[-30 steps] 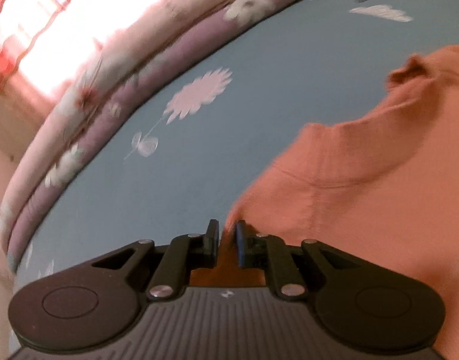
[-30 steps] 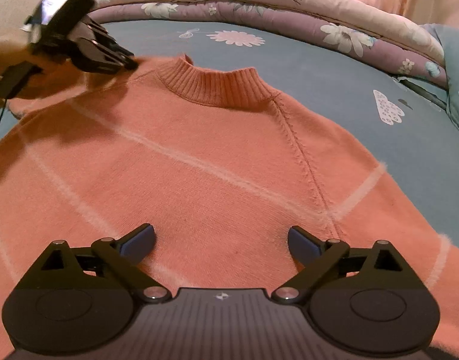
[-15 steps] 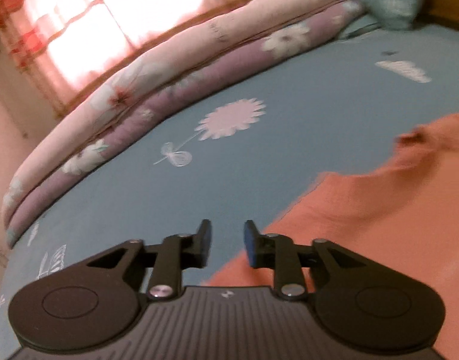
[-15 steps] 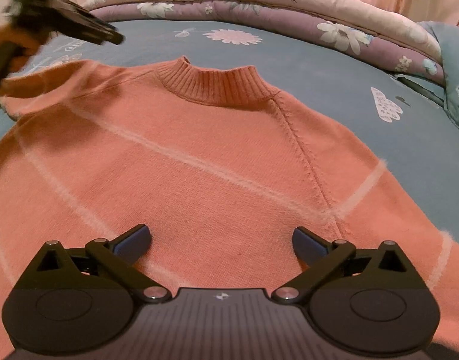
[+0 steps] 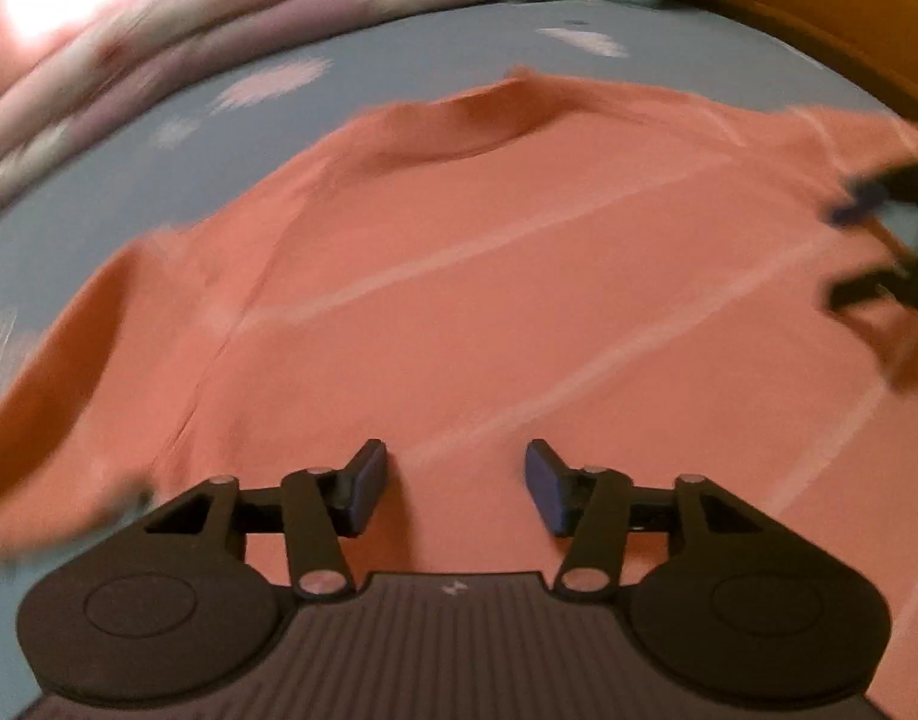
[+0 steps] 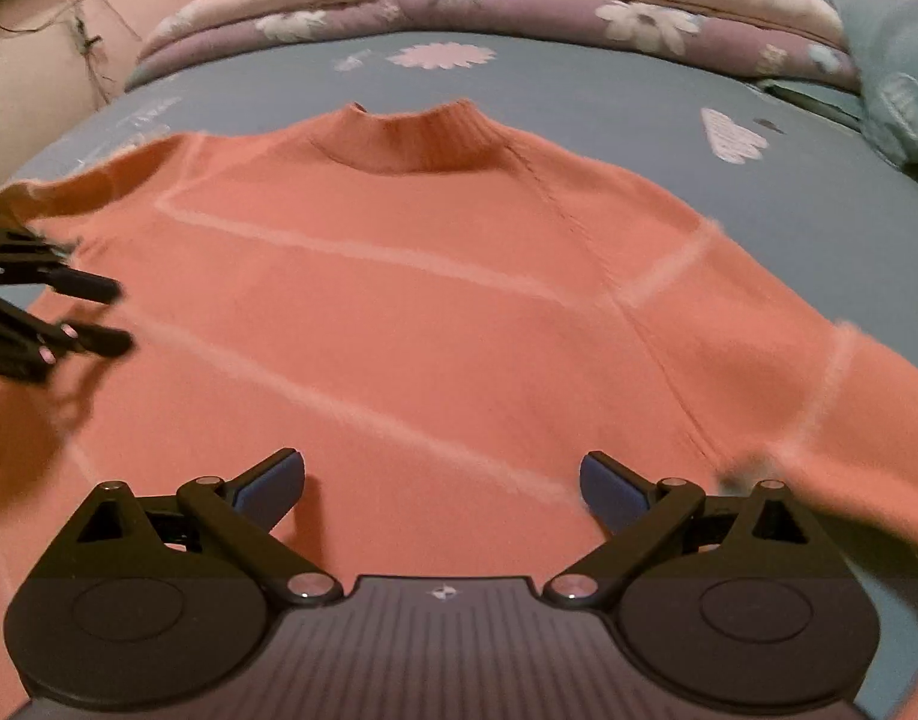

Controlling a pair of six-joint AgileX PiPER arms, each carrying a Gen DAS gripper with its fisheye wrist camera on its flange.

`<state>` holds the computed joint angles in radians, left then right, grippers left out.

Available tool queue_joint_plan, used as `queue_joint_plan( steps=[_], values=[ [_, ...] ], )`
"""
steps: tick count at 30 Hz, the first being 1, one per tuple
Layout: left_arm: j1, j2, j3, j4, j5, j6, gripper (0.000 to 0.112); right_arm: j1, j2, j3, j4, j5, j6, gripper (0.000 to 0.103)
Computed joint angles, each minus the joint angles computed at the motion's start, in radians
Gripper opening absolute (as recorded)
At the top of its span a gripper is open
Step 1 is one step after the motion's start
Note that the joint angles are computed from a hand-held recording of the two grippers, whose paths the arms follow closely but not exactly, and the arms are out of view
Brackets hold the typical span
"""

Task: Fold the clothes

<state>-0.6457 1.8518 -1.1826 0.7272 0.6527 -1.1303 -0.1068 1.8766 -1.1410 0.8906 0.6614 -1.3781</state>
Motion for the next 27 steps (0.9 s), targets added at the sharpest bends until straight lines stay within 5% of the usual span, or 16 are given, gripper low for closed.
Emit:
queue_joint_plan(
  steps=[6, 12, 19, 22, 27],
  values=[
    [-0.110, -0.175, 0.150, 0.029, 0.042, -0.159, 0.057, -0.175, -0.079, 0.052, 0.007, 0.057, 0.033, 0.100],
    [-0.279, -0.183, 0.168, 0.045, 0.089, -0.350, 0.057, -0.392, -0.070, -0.025, -0.016, 0.135, 0.233, 0.100],
    [-0.355, -0.112, 0.107, 0.051, 0.134, -0.388, 0.059, -0.457, -0.082, -0.007, -0.037, -0.209, 0.126, 0.089],
    [-0.345, -0.091, 0.097, 0.013, 0.125, -0.367, 0.059, -0.478, 0.025, -0.127, -0.110, -0.217, 0.245, 0.089],
    [-0.334, -0.083, 0.095, -0.020, 0.117, -0.375, 0.063, -0.509, 0.225, -0.383, -0.188, -0.117, 0.390, 0.084]
  ],
)
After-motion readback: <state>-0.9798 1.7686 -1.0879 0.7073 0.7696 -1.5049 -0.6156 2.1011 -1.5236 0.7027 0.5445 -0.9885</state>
